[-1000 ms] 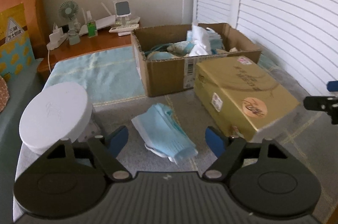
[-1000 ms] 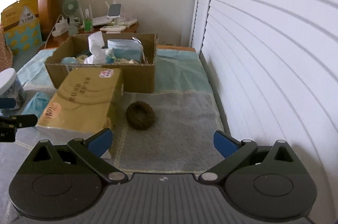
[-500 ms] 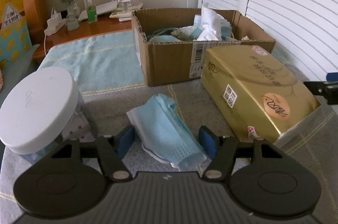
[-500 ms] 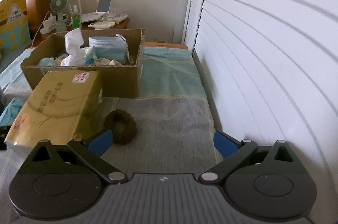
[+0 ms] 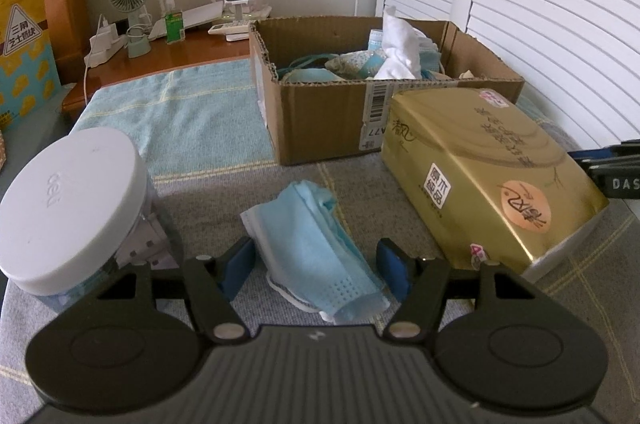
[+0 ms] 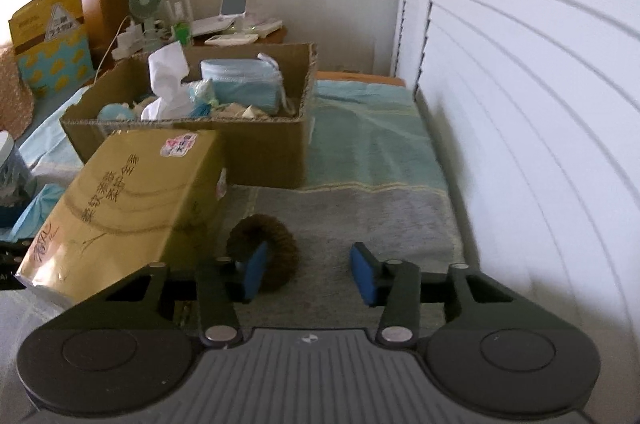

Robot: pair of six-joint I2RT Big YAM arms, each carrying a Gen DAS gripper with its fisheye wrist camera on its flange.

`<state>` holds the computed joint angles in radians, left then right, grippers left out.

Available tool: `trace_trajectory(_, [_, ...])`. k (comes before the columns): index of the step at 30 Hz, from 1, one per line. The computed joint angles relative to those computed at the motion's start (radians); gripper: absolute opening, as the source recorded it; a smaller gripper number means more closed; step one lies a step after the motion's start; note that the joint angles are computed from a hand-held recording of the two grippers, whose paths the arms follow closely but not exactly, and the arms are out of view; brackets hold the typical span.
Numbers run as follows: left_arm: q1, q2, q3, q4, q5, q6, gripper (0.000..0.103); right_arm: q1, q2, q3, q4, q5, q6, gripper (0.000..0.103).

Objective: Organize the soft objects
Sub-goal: 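Hold the left tool at the blue mask while the right tool approaches the brown hair tie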

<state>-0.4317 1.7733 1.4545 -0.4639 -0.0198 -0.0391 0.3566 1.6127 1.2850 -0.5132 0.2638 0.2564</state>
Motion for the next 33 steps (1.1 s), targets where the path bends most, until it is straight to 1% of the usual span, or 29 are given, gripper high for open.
trace_trajectory(3, [0.000, 0.000, 0.001, 0.000, 0.000, 0.001, 0.067, 0.007, 0.012, 0.012, -0.002, 0.012, -0.018, 0.038])
trace_trajectory(5, [0.000, 0.000, 0.000, 0.001, 0.001, 0.001, 0.067, 0.011, 0.018, 0.021, -0.014, 0.032, -0.023, 0.028])
trace_trajectory(6, [0.000, 0.000, 0.000, 0.001, 0.001, 0.001, 0.067, 0.013, 0.017, 0.019, -0.013, 0.040, -0.024, 0.026])
trace_trajectory(8, [0.001, -0.001, 0.000, 0.001, 0.003, 0.001, 0.067, 0.015, 0.011, 0.015, -0.011, 0.046, -0.021, 0.015])
trace_trajectory(13, [0.002, -0.001, 0.000, 0.002, 0.008, 0.002, 0.067, 0.022, -0.028, -0.008, -0.014, 0.044, -0.002, 0.006])
trace_trajectory(17, [0.007, -0.004, -0.006, 0.007, 0.021, 0.004, 0.067, 0.032, -0.053, -0.020, -0.023, 0.065, 0.005, 0.005])
trace_trajectory(19, [0.009, -0.006, -0.008, 0.010, 0.027, 0.002, 0.067, 0.033, -0.066, -0.028, -0.019, 0.055, 0.014, 0.006])
trace_trajectory(21, [0.011, -0.007, -0.011, 0.013, 0.032, 0.000, 0.067, 0.032, -0.066, -0.025, -0.026, 0.042, 0.014, 0.009])
trace_trajectory(22, [0.012, -0.008, -0.014, 0.014, 0.034, 0.001, 0.067, 0.032, -0.062, -0.022, -0.027, 0.036, 0.015, 0.020])
trace_trajectory(23, [0.012, -0.009, -0.015, 0.016, 0.035, 0.002, 0.067, 0.029, -0.059, -0.021, -0.024, 0.028, 0.020, 0.033])
trace_trajectory(28, [0.011, -0.007, -0.015, 0.020, 0.032, 0.007, 0.067, 0.015, -0.026, -0.003, -0.025, -0.020, 0.029, 0.032])
trace_trajectory(29, [0.011, -0.007, -0.015, 0.021, 0.031, 0.007, 0.067, 0.011, -0.020, 0.000, -0.024, -0.031, 0.035, 0.028])
trace_trajectory(31, [0.010, -0.008, -0.017, 0.024, 0.029, 0.008, 0.067, 0.004, -0.002, 0.011, -0.030, -0.046, 0.040, 0.027])
trace_trajectory(33, [0.011, -0.009, -0.019, 0.025, 0.032, 0.007, 0.067, 0.000, 0.006, 0.014, -0.030, -0.065, 0.040, 0.020])
